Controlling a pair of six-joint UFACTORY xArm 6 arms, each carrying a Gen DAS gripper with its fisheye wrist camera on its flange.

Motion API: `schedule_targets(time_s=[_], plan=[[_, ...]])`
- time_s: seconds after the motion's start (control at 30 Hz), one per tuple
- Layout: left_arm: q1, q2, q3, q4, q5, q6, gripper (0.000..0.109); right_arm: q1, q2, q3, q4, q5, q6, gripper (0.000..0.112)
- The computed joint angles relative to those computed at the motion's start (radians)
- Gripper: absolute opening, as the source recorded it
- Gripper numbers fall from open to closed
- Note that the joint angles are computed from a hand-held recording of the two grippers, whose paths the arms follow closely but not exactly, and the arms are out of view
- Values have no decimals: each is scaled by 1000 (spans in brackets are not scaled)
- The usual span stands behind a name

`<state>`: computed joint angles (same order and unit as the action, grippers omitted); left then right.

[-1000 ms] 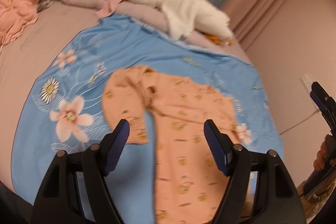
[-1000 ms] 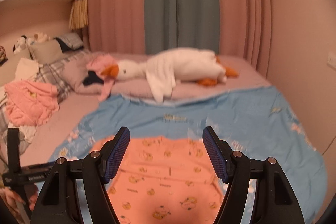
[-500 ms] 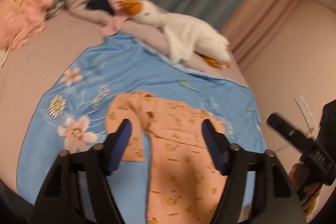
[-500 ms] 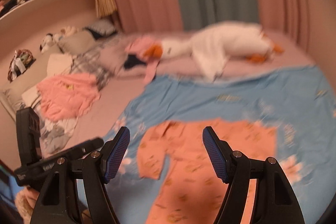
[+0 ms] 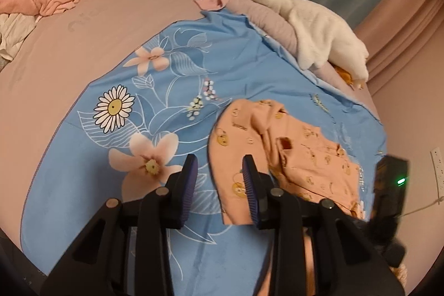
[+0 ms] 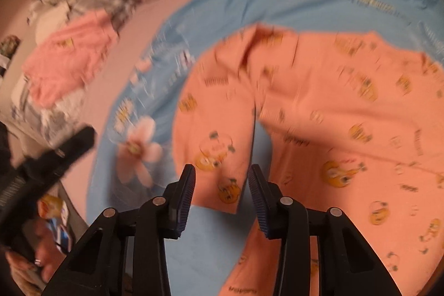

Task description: Fold small clothes

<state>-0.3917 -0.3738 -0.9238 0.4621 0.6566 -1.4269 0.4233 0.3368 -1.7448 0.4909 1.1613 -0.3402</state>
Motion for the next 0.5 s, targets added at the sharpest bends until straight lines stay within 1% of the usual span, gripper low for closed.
schedule_targets(time_s=[0.1,0.13,0.2,0.23,0.27,0.3,0.4,0.5], plan=[[12,8,16,-12,-27,0,32,5,27,-7,-36,31,9,41],[14,10,18,-17,-30,3,32,5,33,-8,-34,46,8,38],[17,20,15,-24,-32,12,32,6,40,-5,-24,73,-16,19],[18,26,11,-28,-30,19,32,13,30,12,-35,58,-35,17],[18,31,6,-28,-26,23,32,19,19,28,-45,41,-55,9],[18,36,1,-28,-22,22,32,20,16,26,-49,42,-70,6],[22,42,-2,-40,-36,29,32,11,1,4,-41,61,-118,5],[23,51,-12,-46,-49,31,32,-2,-16,-56,-75,62,-156,5]])
